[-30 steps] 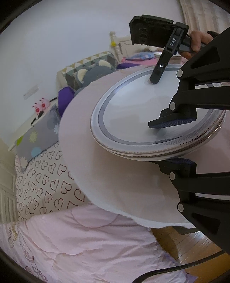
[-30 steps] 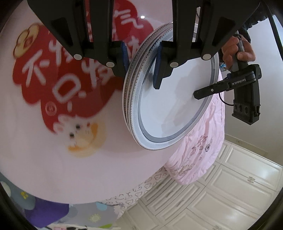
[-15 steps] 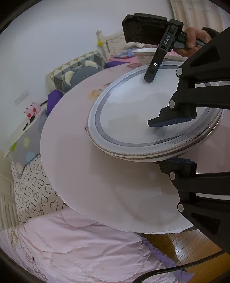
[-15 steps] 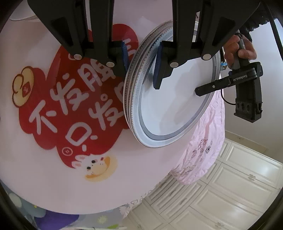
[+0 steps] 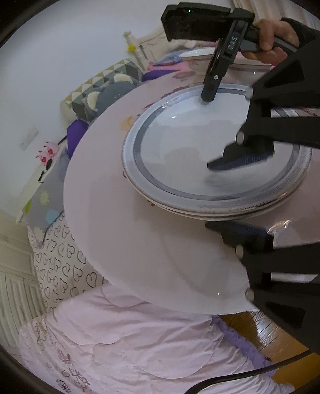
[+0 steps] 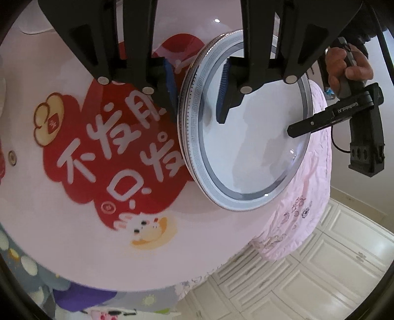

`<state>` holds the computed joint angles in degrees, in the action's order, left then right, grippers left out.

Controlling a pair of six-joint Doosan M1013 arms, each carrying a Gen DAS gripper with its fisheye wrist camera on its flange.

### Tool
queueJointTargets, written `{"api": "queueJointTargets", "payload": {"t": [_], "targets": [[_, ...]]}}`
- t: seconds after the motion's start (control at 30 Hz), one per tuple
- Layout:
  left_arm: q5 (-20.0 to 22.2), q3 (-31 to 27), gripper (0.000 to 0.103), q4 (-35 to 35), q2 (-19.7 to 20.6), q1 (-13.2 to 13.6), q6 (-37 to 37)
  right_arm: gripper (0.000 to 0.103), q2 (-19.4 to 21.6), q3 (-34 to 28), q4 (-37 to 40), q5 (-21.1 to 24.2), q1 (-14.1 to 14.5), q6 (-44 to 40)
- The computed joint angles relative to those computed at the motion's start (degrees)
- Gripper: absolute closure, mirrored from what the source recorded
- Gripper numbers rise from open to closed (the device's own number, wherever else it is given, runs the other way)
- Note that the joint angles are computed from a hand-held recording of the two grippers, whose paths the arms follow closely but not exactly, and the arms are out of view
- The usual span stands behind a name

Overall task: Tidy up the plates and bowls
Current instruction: 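Lower the plate stack onto the table and open both tools, then move both tools toward a white deep plate on the table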

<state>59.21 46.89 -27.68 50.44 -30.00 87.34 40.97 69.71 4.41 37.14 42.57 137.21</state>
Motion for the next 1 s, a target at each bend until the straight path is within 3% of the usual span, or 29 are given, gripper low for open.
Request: {"api": "queueJointTargets", "payload": {"t": [0.03,0.1,0.17,0.2,0.37,0.57,0.8,1.0], "targets": [[-0.5,0.5,0.04,0.2,-0.4,-0.1,-0.2,0.051,-0.1,-0.1,-1.5,0.2,0.2,0.9],[-3.0,2.1,0.02,1.9,-1.8,-0.5,-1.0,0.012,-0.3,-0.4,-5.7,0.9,0.6,3.6],[-5.1,3.3,0.006,3.9,-2.9,-0.7,-2.0,0.002,-0.7,-0.3,-9.0,1.3,0.9,6.0],[-6.1,4.1,0.001,4.8,-3.5,-0.9,-2.5,0.001,-1.1,0.2,-9.8,0.8,0.9,6.9],[-11.6,9.8,0.001,11.9,-7.9,-2.3,-5.1,0.0,-4.3,4.9,-19.5,-6.3,1.5,17.1],[-18.6,16.8,0.001,13.7,-13.5,-4.2,-3.8,0.0,-8.2,9.0,-36.4,-7.8,2.9,33.2],[-28.6,26.4,0.001,15.6,-20.6,-7.1,0.0,0.0,-13.1,13.3,-56.1,-1.8,6.6,51.6],[-35.3,34.9,0.001,18.5,-26.2,-10.8,3.0,0.0,-16.2,16.1,-57.7,8.3,10.6,55.1]]}}
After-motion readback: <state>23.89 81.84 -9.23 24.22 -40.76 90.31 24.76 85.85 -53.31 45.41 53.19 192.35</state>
